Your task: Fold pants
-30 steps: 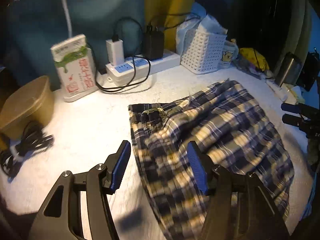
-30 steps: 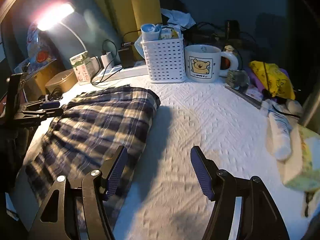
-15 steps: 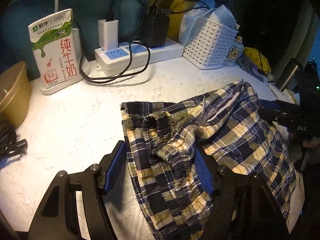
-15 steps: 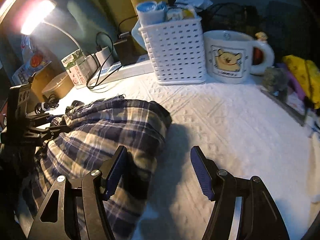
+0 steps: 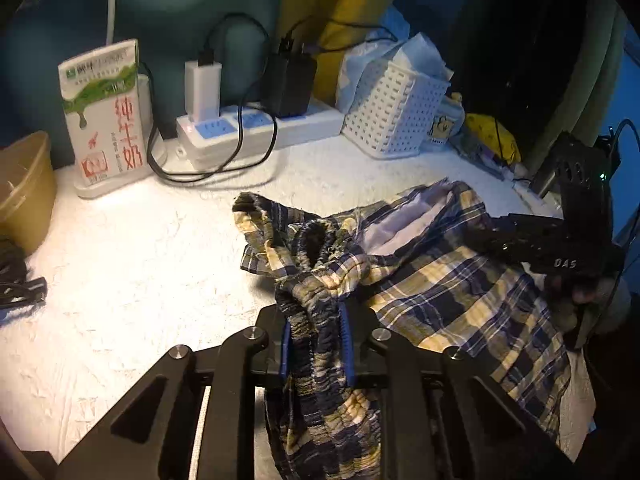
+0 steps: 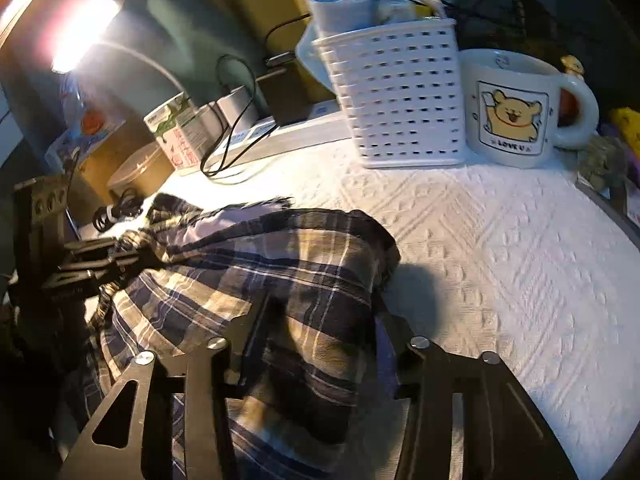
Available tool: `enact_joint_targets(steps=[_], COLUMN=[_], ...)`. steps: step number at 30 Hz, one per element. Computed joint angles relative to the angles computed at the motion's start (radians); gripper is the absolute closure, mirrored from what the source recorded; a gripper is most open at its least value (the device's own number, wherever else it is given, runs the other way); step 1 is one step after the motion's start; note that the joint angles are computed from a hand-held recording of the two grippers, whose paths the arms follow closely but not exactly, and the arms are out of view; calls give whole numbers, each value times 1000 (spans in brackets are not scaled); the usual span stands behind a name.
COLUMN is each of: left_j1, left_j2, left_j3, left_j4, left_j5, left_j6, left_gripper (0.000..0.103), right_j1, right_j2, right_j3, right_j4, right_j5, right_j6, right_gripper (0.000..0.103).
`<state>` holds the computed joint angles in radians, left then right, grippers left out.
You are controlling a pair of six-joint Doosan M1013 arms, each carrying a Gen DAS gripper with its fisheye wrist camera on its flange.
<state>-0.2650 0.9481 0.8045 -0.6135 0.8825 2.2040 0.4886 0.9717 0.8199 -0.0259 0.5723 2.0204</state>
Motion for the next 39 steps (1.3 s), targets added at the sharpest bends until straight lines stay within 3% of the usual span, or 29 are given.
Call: enact_joint_targets(steps=[1, 3, 5, 14, 22, 30, 39], left_j1=[0, 0, 2, 6, 21, 30, 59], left_j2=[-11, -28, -48, -169, -297, -405, -509], left_j3=[18, 41, 65, 221, 383, 515, 646], left_j4=[-16, -30, -61, -171, -402, -640, -901], left_j5=[-15, -45, -67, -212, -337, -433, -489], left_j6=[22, 47, 71, 244, 488, 748, 996], left_gripper=[88, 88, 88, 88, 88, 88, 88], right_j1=[3, 9, 18, 76, 129, 173, 224], right_j2=[0, -5, -10, -97, -176, -238, -264], right_j3=[-1, 9, 13, 100, 184, 236, 255], right_j4=[-10, -37, -103, -531, -889, -1161, -1395], right_j5=[-3, -25, -33, -109, -144, -158, -157], right_j6=[-4, 1, 51, 375, 654, 856, 1031], right_gripper=[70, 82, 86, 88, 88, 88, 88])
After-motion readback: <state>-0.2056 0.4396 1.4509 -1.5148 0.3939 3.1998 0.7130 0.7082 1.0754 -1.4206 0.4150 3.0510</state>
